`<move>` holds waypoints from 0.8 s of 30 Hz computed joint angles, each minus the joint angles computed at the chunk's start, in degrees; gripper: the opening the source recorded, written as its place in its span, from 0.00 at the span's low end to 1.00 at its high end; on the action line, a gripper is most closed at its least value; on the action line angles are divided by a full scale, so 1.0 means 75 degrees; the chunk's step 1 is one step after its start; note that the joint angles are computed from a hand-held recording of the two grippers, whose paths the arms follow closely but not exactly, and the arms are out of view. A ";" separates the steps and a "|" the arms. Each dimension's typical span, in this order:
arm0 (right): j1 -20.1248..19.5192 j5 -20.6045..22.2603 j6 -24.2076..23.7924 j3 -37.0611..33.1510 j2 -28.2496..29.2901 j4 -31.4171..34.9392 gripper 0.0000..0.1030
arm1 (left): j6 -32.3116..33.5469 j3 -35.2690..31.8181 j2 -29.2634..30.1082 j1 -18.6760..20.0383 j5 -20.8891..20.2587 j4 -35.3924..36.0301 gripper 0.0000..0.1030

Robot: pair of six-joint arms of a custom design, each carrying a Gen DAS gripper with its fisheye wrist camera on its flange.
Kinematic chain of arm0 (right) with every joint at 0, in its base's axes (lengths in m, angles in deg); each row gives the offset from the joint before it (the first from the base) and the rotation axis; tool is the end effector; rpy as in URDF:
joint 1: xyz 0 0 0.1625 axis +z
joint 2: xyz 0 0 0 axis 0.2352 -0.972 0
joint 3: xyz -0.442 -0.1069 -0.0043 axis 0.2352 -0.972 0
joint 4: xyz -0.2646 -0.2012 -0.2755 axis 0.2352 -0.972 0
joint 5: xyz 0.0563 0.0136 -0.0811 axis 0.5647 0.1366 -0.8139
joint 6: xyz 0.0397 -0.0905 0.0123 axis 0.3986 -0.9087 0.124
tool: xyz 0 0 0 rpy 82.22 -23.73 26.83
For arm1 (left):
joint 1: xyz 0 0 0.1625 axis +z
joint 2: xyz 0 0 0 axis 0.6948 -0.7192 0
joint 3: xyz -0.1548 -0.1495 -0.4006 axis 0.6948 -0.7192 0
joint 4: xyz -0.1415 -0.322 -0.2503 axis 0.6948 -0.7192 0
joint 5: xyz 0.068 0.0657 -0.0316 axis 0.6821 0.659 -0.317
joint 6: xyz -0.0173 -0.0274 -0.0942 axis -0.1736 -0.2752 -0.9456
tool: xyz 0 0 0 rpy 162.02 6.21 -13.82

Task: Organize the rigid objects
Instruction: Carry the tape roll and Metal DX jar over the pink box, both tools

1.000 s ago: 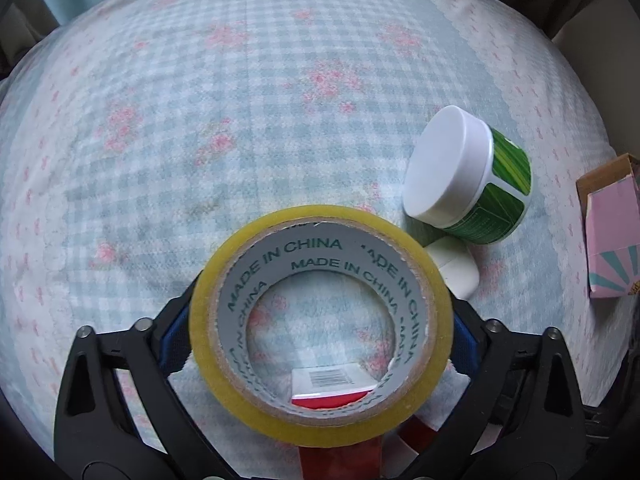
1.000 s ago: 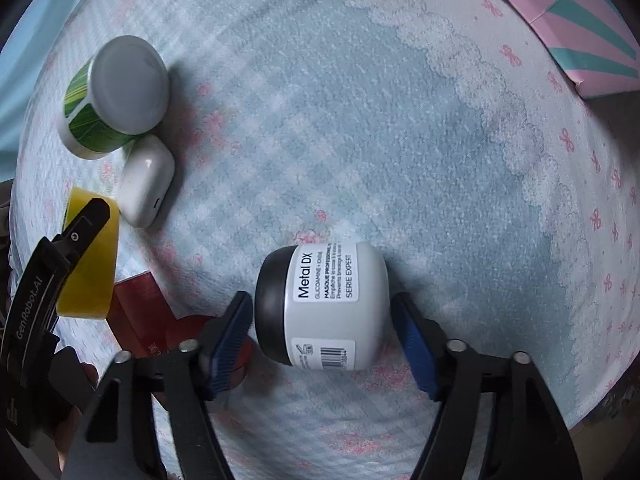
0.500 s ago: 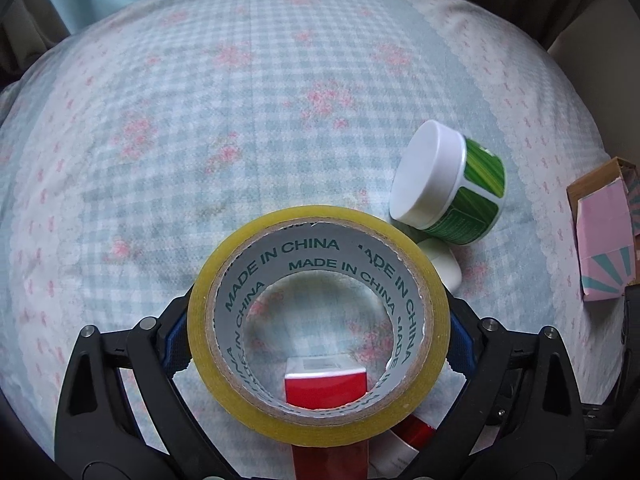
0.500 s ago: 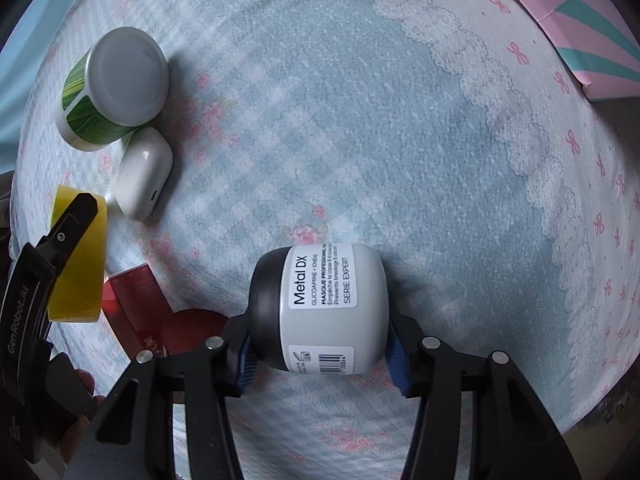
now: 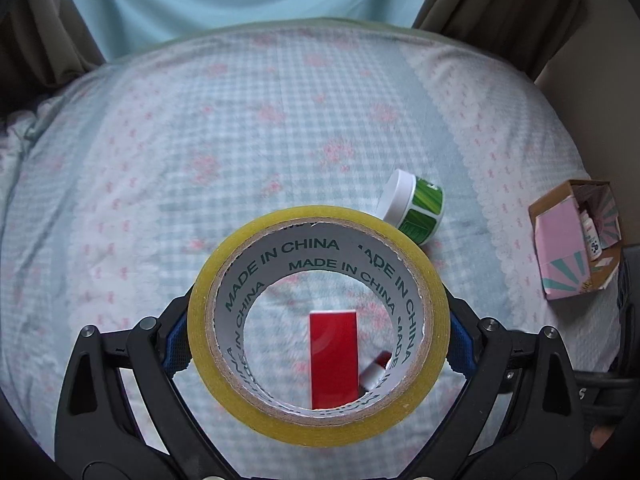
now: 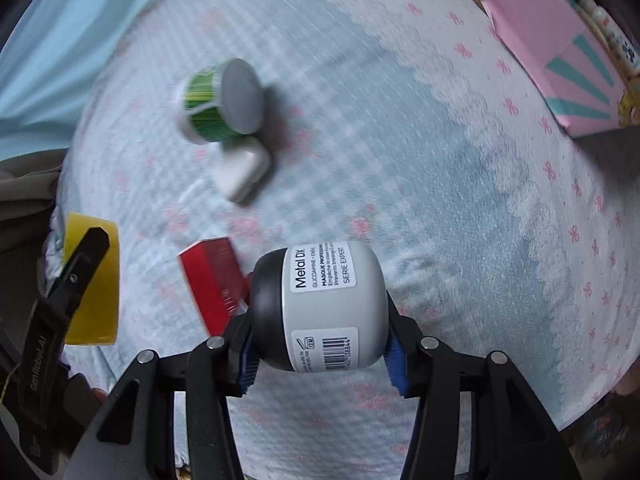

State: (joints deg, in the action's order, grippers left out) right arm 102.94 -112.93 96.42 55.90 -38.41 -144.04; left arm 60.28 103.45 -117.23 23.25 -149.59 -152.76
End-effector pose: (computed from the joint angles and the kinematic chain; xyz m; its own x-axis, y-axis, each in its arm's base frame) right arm 0.3662 -0.5635 0.0078 -0.5037 0.8634 0.0277 0.6974 0.4254 -0.5768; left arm -0.1231 -0.7514 0.2911 -0.5662 0.7052 -0.4267 0.7347 0.6665 0.1264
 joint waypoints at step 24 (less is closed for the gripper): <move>0.1590 -0.1058 -0.1004 0.2003 -0.3207 0.1757 0.46 | -0.1994 0.2349 -0.2630 -0.2395 -0.0140 0.0335 0.93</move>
State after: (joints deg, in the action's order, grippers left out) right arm 114.86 -120.87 88.88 70.92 -62.46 -130.87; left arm 45.32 121.07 -136.95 5.28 -150.64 -150.24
